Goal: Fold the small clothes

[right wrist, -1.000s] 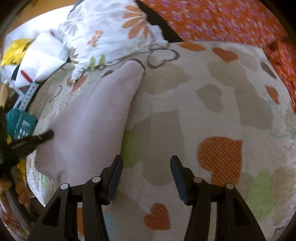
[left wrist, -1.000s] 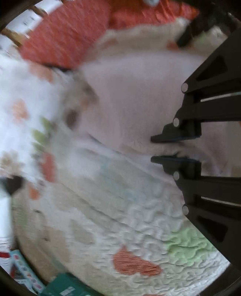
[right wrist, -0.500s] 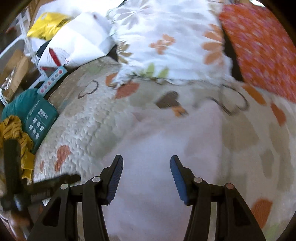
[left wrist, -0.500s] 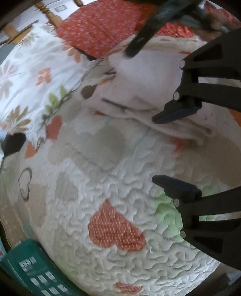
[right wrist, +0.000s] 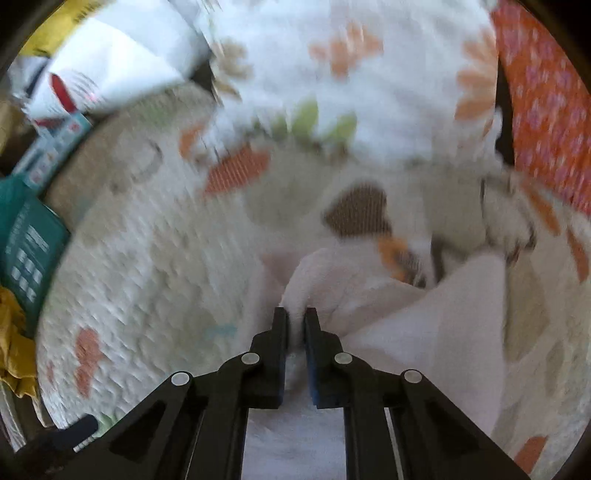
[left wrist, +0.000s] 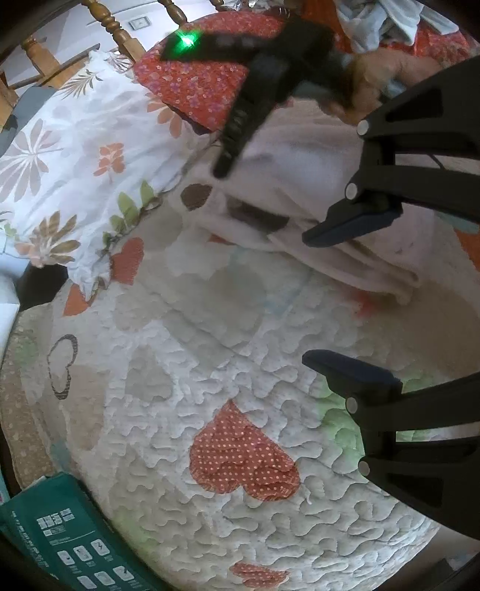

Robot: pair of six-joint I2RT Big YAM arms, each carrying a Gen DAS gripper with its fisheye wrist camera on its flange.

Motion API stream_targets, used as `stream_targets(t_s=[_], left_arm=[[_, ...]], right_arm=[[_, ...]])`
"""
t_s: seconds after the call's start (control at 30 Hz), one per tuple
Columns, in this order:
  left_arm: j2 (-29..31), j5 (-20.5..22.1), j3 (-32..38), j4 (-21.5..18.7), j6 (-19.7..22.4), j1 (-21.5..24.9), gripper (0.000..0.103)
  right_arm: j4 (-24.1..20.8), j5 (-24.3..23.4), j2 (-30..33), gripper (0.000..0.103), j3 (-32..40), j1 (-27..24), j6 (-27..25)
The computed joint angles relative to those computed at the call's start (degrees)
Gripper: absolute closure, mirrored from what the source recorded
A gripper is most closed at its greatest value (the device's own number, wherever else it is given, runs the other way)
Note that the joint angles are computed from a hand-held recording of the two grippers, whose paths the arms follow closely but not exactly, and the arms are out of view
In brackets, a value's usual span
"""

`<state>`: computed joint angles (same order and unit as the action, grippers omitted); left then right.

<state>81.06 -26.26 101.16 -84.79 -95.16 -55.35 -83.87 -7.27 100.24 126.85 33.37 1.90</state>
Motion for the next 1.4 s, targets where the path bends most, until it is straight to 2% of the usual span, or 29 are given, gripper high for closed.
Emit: stream_targets(t_s=[0.17,0.2,0.27,0.4,0.53,0.67,0.77,0.83,0.9,1.03,1.07,1.2,1.3,1.37,1.4], left_arm=[[0.2,0.9,-0.3,0.2,-0.1,0.4,0.046],[0.3,1.3,-0.5,0.0,-0.2,0.5,0.046],[0.4,1.8,-0.6,-0.4,-0.5,0.7,0.046],[0.7,1.7,-0.2,-0.6,-0.1,0.7,0.044],[2.6,2.8,1.3,-1.2,1.0,1.0,0.043],[5.3,4.4,3.5,-2.1,2.9,1.1,0.042],[7.9,7.0,5.4,-3.1,5.3,1.4,0.038],[9.2,10.1,5.9,-3.3,6.6,1.8,0.038],[8.8,12.6,4.3,-1.1,6.7,2.0,0.032],[7.1,12.9,2.2,1.3,5.7,2.0,0.032],[6.4,12.9,1.5,1.9,5.2,2.1,0.032],[3.7,11.7,-0.8,4.2,2.7,1.7,0.032],[2.2,8.0,-1.1,2.7,0.4,1.1,0.032],[1.5,5.8,-1.1,0.8,-1.4,0.8,0.032],[1.2,5.1,-1.1,0.0,-2.3,0.7,0.032]], right_arm=[[0.0,-1.0,3.8,0.093,5.0,1.6,0.9],[-0.6,-1.6,4.3,0.091,5.1,1.8,0.8],[-5.0,-4.2,7.1,0.09,7.0,1.4,0.8],[-1.0,-9.4,1.8,0.086,0.3,-1.9,3.5],[-3.3,-11.8,-2.5,0.086,-3.2,-5.3,-0.9],[-5.3,-18.7,-6.8,0.086,-10.2,-9.0,-4.0],[-4.7,-16.4,-9.9,0.086,-18.1,-9.1,-6.6],[-1.4,-16.2,-11.9,0.088,-22.2,-9.0,-6.6],[-2.1,-14.1,-11.8,0.088,-21.1,-8.2,-6.0],[-0.3,-11.8,-12.3,0.085,-19.7,-7.1,-4.0],[0.3,-11.9,-12.2,0.085,-19.1,-6.6,-3.9],[-1.8,-12.8,-8.7,0.085,-15.6,-3.6,-3.7],[-3.0,-10.0,-4.8,0.085,-13.8,-0.8,-3.1],[-2.6,-10.9,-3.5,0.085,-12.8,-0.8,-0.9],[-2.7,-13.4,-2.9,0.084,-11.9,-1.6,1.6]])
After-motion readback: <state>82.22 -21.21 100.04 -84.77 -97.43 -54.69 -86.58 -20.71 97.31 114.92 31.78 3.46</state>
